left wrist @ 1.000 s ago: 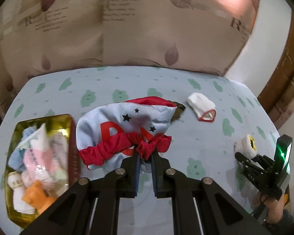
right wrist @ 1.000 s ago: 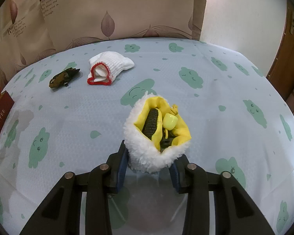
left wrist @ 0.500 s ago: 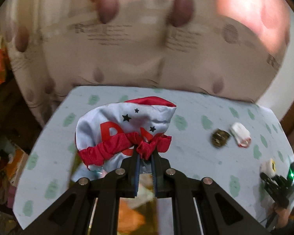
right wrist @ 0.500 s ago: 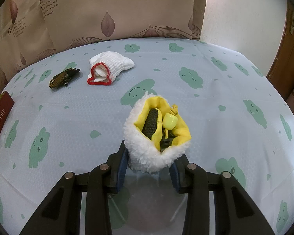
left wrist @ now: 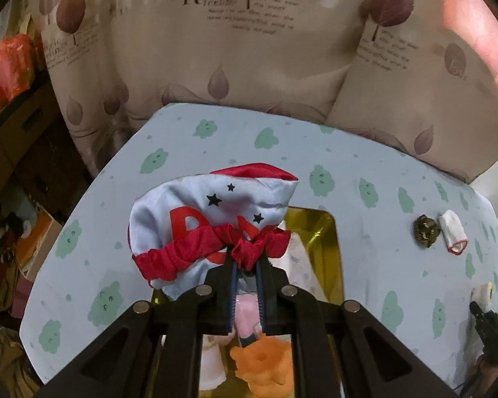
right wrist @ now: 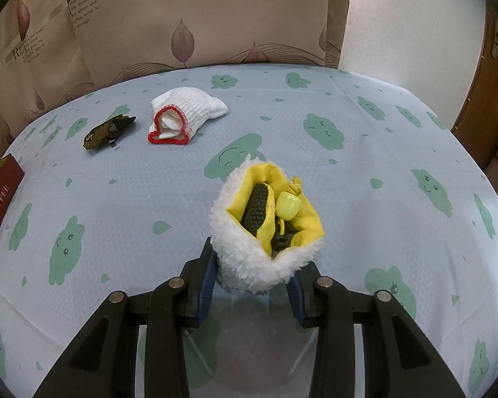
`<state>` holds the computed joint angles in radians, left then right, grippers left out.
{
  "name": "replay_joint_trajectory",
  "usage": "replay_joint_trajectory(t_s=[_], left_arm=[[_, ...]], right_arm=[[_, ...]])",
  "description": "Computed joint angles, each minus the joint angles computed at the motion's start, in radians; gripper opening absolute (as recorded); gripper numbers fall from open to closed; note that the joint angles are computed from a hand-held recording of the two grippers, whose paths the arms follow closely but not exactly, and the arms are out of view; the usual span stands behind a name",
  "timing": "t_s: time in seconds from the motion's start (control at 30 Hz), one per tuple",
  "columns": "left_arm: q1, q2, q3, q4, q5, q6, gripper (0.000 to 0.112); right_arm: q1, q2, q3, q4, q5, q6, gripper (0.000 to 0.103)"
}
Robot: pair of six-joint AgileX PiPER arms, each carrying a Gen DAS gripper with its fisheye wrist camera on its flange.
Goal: Organize soft objects
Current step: 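Carry the red-and-white sock into the gold tin and open the left gripper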
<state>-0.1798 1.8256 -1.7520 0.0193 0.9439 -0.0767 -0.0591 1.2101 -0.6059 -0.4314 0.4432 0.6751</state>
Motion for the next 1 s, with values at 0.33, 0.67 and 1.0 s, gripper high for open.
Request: replay_joint_trajectory(t_s=[0.33, 0.67, 1.0], left_arm=[[0.033, 0.027, 0.032, -0.053, 0.004, 0.039, 0.030], [0.019, -0.023, 0.066, -0.065, -0.016, 0.089, 0.049], [-0.012, -0.161, 0.224, 0.051, -0.110, 0.015, 0.050]], right_arm=[[0.001, 0.000, 0.000, -0.002, 0.001, 0.002, 0.037], [0.003, 0.001, 0.000, -0.006, 0.002, 0.008, 0.038], [0.003, -0.001, 0.001, -0.003, 0.001, 0.006, 0.038]])
